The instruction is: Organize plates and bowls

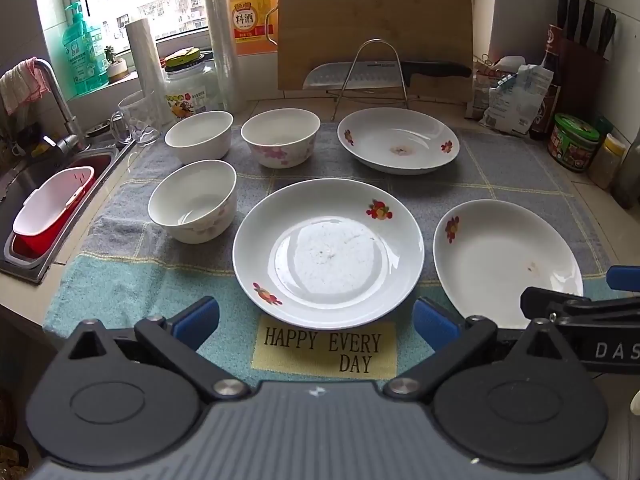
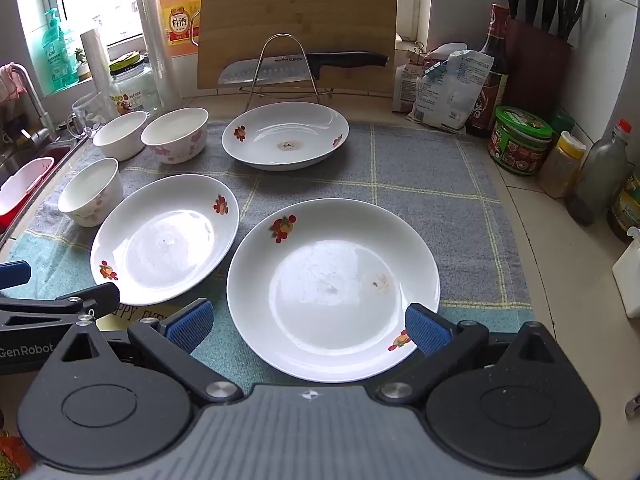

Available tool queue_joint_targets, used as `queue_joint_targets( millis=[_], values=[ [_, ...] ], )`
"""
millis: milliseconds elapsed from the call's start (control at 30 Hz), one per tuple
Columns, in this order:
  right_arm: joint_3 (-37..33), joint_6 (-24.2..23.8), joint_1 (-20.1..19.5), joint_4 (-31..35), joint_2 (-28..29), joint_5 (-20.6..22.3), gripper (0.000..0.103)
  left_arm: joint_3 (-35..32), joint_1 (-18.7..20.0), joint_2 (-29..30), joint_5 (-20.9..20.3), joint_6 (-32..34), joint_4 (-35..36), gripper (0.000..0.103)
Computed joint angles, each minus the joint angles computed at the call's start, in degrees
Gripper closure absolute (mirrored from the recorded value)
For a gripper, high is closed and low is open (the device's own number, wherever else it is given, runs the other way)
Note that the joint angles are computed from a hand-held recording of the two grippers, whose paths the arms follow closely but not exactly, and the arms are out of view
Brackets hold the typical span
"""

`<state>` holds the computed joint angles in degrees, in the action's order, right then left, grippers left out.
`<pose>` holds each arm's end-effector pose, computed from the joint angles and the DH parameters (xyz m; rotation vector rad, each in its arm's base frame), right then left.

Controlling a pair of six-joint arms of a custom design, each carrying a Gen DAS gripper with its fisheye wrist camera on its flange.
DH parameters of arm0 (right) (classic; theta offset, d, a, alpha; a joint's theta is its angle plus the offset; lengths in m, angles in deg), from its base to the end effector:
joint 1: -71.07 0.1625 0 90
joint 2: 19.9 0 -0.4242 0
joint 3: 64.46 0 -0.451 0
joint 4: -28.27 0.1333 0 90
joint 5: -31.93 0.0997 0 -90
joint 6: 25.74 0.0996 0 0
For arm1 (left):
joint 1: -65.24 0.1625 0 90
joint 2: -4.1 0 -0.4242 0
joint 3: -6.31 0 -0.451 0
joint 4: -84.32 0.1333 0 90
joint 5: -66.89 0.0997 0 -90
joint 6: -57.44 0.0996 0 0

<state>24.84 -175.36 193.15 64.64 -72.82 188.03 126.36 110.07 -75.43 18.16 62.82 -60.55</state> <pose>0.3203 -0.4314 0.1653 -0.1761 -2.1033 0.9810 -0.2392 -0.5184 0.2388 0.9519 2.2912 -0.6110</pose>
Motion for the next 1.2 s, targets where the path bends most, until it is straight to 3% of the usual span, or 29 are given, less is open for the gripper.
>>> queue_joint_targets(
  millis=[1200],
  values=[
    [-0.4, -3.9, 0.1, -2.4, -0.3, -0.7, 0.000, 0.0, 0.1, -0.6, 0.8, -0.1, -0.7, 0.001]
  ],
)
